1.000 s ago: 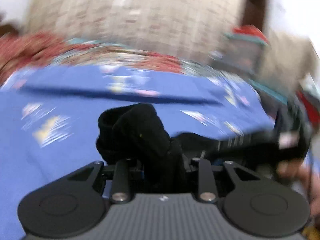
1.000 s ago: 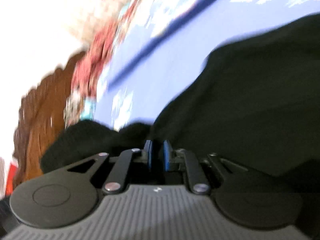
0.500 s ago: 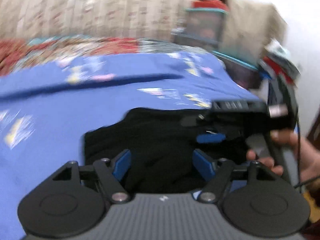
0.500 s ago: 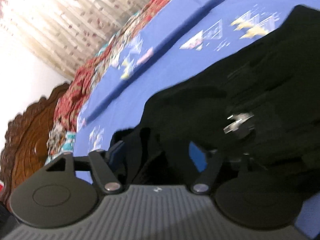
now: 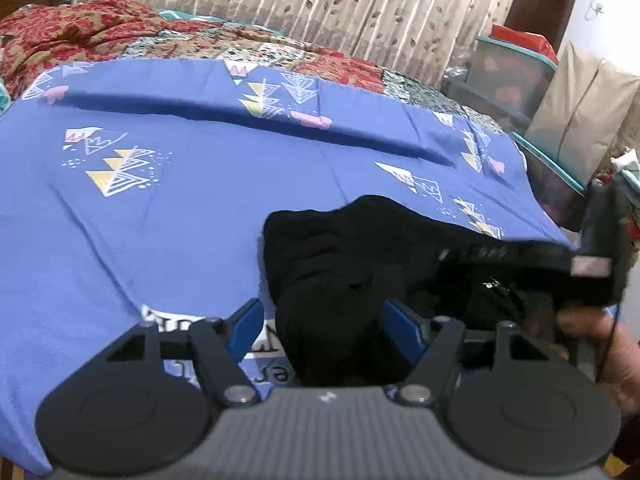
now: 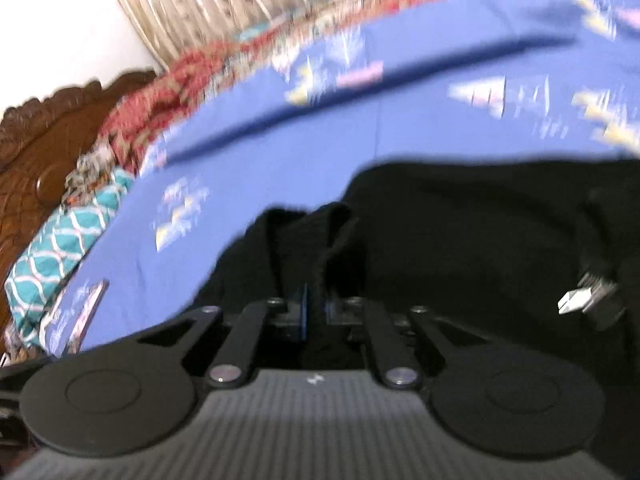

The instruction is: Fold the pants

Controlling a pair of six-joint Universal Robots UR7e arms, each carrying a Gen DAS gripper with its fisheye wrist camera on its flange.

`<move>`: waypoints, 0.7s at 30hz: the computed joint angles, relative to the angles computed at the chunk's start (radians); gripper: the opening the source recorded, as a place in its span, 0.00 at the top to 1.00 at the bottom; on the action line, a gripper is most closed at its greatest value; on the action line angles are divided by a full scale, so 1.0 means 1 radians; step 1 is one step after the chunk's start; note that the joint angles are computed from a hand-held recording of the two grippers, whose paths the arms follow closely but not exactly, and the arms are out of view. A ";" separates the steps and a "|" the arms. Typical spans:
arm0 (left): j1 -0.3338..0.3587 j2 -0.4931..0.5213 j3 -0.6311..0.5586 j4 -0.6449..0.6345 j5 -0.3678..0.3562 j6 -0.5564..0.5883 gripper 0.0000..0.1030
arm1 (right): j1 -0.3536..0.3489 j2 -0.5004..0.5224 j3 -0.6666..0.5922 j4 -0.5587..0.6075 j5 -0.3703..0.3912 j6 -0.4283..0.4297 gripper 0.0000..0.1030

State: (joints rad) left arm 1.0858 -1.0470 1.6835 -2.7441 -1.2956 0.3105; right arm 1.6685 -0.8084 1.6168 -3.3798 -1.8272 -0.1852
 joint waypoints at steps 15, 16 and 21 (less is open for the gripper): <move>-0.022 0.064 -0.039 0.007 -0.067 0.044 0.39 | -0.017 -0.032 0.099 -0.361 -0.243 -0.123 0.65; -0.024 0.067 -0.042 -0.002 -0.078 0.051 0.41 | -0.018 -0.048 0.111 -0.376 -0.207 -0.117 0.65; -0.026 0.107 -0.088 0.010 -0.183 0.049 0.77 | -0.008 -0.079 0.094 -0.248 -0.045 -0.058 0.73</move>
State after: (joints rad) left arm 1.0600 -0.9397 1.5958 -2.7341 -1.4786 0.3597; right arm 1.6601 -0.8873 1.7109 -3.6279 -1.8726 -0.2430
